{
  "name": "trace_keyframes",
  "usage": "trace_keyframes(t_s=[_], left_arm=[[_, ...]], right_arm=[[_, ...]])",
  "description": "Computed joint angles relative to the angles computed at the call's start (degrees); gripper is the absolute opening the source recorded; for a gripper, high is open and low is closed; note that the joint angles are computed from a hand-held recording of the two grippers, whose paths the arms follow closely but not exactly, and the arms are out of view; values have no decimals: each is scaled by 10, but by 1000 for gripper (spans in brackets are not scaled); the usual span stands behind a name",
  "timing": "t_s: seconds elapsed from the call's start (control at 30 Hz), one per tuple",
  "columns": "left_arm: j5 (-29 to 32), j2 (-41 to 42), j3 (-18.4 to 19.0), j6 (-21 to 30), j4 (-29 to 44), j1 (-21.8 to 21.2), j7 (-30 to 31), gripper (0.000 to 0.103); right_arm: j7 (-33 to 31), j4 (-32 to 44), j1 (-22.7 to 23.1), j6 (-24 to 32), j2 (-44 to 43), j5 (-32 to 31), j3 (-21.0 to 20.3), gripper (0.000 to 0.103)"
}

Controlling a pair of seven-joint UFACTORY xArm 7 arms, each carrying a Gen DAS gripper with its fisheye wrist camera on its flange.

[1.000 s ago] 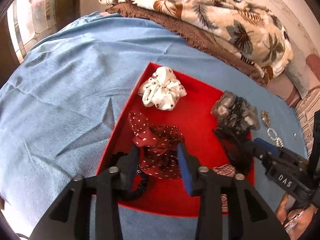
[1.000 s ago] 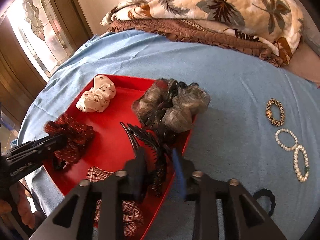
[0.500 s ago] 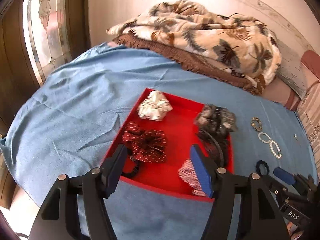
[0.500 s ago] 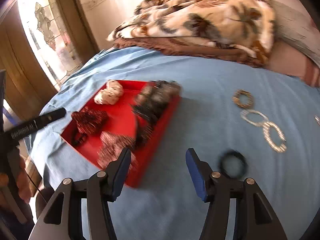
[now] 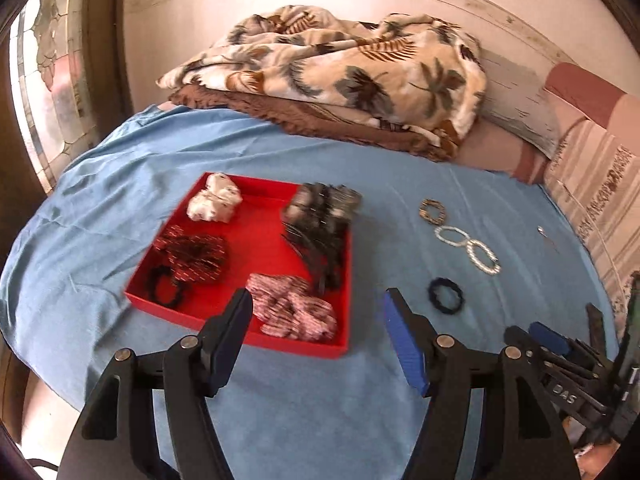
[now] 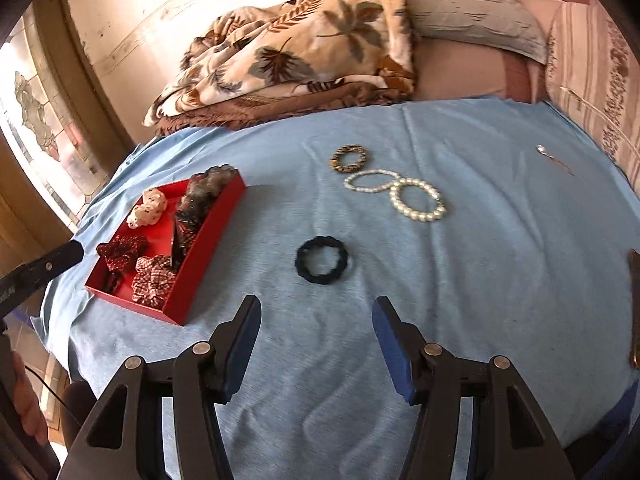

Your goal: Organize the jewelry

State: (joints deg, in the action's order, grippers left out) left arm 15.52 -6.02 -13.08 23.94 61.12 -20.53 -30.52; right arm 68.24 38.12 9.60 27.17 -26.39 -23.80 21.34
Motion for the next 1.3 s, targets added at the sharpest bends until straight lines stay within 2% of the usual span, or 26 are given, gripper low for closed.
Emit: trace_keyframes(t_s=[0.33,0.57,0.8,1.3], left_arm=[[15,-3,-18,12,-7,-22,-1,66],[74,-3,-26,25,-8,-21,-43,66],[96,3,-25,39,-6,-26,-59,66],[101,15,-23,67,0,-42,-75,66]], right_arm=[[14,-17,1,39,-28,5,8,64],[21,-1,0,76,-22,-21,22,66],[27,14,11,109,-8,-38,18,67],[35,15,27,126,-4,-39,2,67]])
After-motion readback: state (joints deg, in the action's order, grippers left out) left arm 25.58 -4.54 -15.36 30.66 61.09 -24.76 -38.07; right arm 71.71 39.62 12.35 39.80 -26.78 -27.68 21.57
